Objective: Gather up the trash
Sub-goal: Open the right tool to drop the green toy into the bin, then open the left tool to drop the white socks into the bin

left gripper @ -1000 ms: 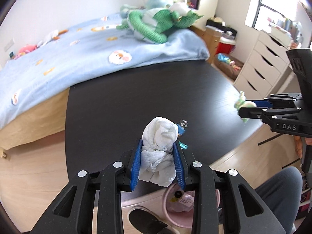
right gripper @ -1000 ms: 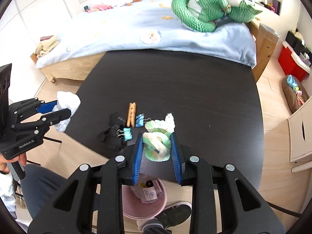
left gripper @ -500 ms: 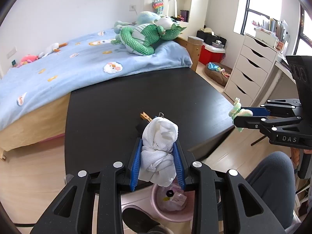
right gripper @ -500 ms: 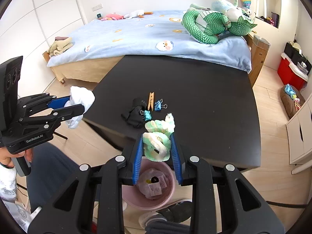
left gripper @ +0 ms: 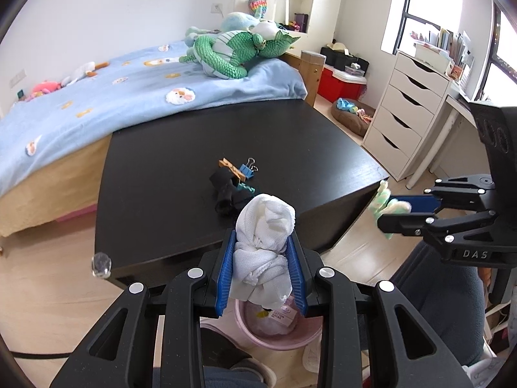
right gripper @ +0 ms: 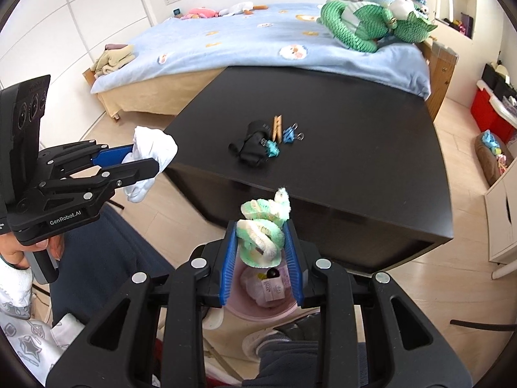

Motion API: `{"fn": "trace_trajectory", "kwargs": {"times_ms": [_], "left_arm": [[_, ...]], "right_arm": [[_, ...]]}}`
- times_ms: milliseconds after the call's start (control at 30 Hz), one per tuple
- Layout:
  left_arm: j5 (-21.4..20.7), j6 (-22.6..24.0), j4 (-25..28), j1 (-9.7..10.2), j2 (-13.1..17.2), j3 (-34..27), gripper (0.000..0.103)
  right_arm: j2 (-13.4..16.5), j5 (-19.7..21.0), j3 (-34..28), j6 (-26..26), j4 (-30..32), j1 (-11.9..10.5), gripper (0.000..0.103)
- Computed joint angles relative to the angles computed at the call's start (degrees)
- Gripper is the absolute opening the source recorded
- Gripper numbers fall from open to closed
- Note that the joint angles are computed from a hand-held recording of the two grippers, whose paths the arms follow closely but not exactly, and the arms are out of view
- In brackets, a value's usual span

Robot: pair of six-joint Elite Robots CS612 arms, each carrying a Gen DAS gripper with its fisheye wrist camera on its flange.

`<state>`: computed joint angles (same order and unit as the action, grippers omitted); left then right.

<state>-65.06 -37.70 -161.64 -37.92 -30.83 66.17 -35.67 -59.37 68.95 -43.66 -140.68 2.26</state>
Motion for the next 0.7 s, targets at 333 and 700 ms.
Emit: {"fn": "trace_trajectory", "kwargs": {"times_ms": [333, 700], "left_arm": [[-0.09, -0.34, -1.57, -0.19, -0.45, 1.28, 0.031], [-0.72, 0.89, -2.21, -0.09, -0.43, 0.94, 0.031]], "right_arm": [[0.16, 1.18, -0.23, -1.59, 2.82, 0.13, 0.030], [0.77, 1.43, -0.79, 0.46, 1.42, 0.08, 0.086]]}}
